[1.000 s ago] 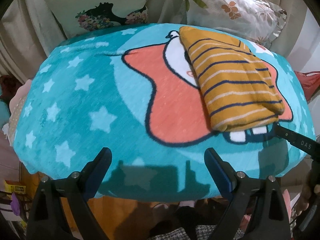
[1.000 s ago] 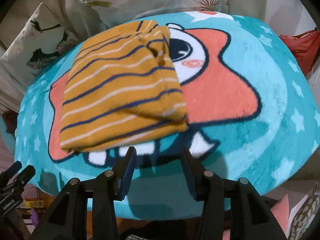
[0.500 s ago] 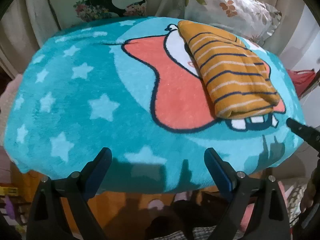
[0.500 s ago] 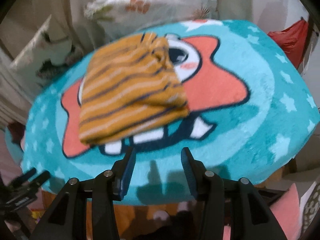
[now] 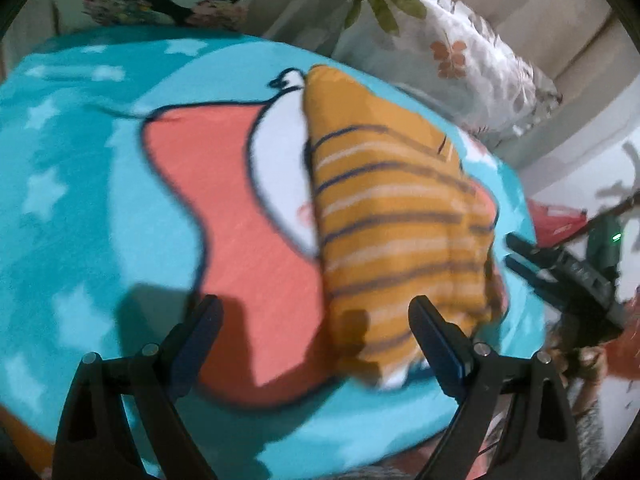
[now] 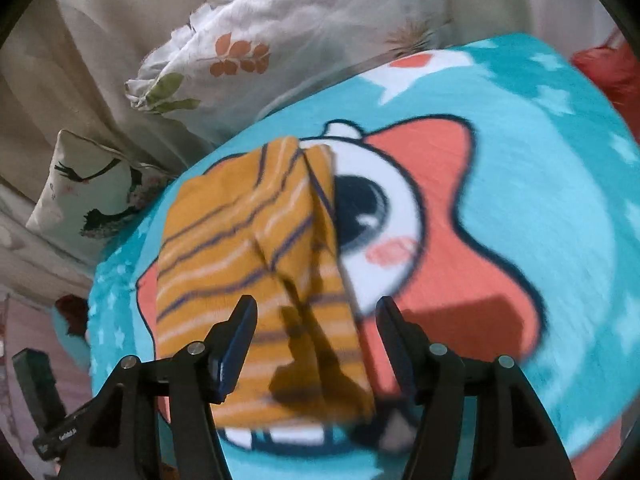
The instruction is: Fold small clothes
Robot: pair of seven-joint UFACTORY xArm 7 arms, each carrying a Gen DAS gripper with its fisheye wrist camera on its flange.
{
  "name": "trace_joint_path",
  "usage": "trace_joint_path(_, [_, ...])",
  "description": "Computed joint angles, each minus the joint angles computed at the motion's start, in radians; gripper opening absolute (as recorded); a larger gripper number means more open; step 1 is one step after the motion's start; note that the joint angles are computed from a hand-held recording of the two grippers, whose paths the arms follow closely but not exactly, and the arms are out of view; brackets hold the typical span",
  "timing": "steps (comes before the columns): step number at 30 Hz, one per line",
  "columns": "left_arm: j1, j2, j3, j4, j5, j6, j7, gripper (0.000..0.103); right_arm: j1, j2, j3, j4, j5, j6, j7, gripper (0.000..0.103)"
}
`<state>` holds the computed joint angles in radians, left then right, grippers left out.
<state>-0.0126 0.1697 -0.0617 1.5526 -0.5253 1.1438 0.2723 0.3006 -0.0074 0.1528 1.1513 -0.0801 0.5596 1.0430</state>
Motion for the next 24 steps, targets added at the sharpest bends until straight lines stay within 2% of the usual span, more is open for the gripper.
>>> trace_joint_path(4, [0.004, 0.153, -0.032, 0.156, -0.093, 0.018, -0.058, 0.093, -0.042, 0.104, -0.021, 0.065, 0.219, -0.059, -0.238, 0.068])
trace_joint_path(10, [0.003, 0.305, -0.070, 0.309, -0.084, 0.035, -0.147, 0.093, -0.124, 0.219, 0.011, 0.143, 0.505, -0.053, -0.524, 0.070])
trace_joint_path(13, [0.017, 0.359, -0.097, 0.362, -0.101, 0.065, -0.154, 0.094, -0.153, 0.254, 0.036, 0.161, 0.622, -0.069, -0.637, 0.075])
trace_joint_path(15, [0.023, 0.382, -0.117, 0.382, -0.120, 0.078, -0.140, 0.099, -0.167, 0.266, 0.052, 0.164, 0.692, -0.087, -0.712, 0.078])
trace_joint_path(20, [0.006, 0.400, -0.142, 0.398, -0.139, 0.105, -0.130, 0.100, -0.179, 0.309, 0.079, 0.207, 0.796, -0.104, -0.848, 0.082])
trace_joint_path(21, [0.001, 0.389, -0.138, 0.386, -0.131, 0.100, -0.127, 0.095, -0.172, 0.319, 0.078, 0.218, 0.796, -0.110, -0.852, 0.081])
trace_joint_path(22, [-0.014, 0.384, -0.130, 0.386, -0.111, 0.094, -0.145, 0.079, -0.170, 0.335, 0.080, 0.241, 0.798, -0.091, -0.855, 0.065])
trace_joint_path(23, [-0.030, 0.381, -0.117, 0.393, -0.081, 0.093, -0.173, 0.069, -0.177, 0.352, 0.087, 0.265, 0.816, -0.063, -0.861, 0.050])
trace_joint_path(24, [-0.030, 0.376, -0.116, 0.395, -0.076, 0.094, -0.183, 0.063, -0.179, 0.369, 0.091, 0.289, 0.837, -0.042, -0.846, 0.044])
